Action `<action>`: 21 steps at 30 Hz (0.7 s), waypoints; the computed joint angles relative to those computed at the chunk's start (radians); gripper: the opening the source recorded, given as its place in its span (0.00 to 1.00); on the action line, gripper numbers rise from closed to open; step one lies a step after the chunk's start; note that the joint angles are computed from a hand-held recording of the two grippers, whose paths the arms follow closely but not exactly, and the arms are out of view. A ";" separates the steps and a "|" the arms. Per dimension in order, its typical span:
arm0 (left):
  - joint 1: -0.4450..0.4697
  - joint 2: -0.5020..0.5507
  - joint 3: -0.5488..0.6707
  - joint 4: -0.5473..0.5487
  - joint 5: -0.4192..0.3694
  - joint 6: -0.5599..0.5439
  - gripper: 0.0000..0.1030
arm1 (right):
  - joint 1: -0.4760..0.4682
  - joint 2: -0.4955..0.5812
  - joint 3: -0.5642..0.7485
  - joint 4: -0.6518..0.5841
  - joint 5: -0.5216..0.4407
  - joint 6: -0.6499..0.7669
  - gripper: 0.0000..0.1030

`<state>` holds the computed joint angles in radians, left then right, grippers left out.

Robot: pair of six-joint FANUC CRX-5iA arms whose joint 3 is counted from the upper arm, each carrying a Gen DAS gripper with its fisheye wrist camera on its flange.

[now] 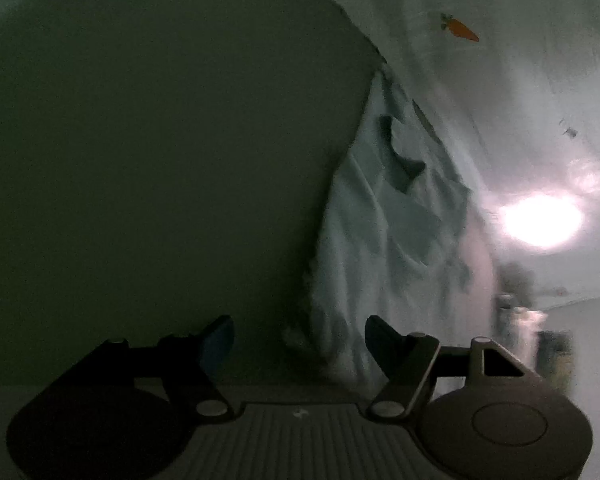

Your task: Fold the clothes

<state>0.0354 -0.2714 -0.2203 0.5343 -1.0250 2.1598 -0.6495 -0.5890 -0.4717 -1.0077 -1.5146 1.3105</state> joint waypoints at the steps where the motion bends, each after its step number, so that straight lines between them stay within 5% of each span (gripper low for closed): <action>1: 0.003 -0.016 -0.035 0.038 0.026 -0.016 0.72 | -0.008 0.006 -0.004 -0.013 -0.009 0.014 0.51; 6: -0.029 -0.015 -0.103 0.125 0.111 -0.053 0.74 | 0.009 0.032 -0.004 -0.049 -0.009 0.056 0.51; 8: -0.047 -0.016 -0.141 0.180 0.180 -0.087 0.89 | 0.032 0.046 -0.001 -0.053 0.011 0.060 0.51; 9: -0.058 -0.017 -0.160 0.209 0.221 -0.099 0.89 | 0.033 0.052 0.001 -0.058 0.010 0.066 0.51; 12: -0.078 -0.008 -0.160 0.190 0.279 -0.018 0.88 | 0.049 0.061 0.001 -0.042 0.019 0.066 0.23; 17: -0.093 0.020 -0.097 0.072 0.257 0.058 0.20 | -0.001 0.076 0.001 -0.094 -0.016 0.100 0.16; 21: -0.102 -0.013 -0.136 0.080 0.317 0.102 0.15 | -0.089 0.054 0.000 -0.172 -0.082 0.147 0.13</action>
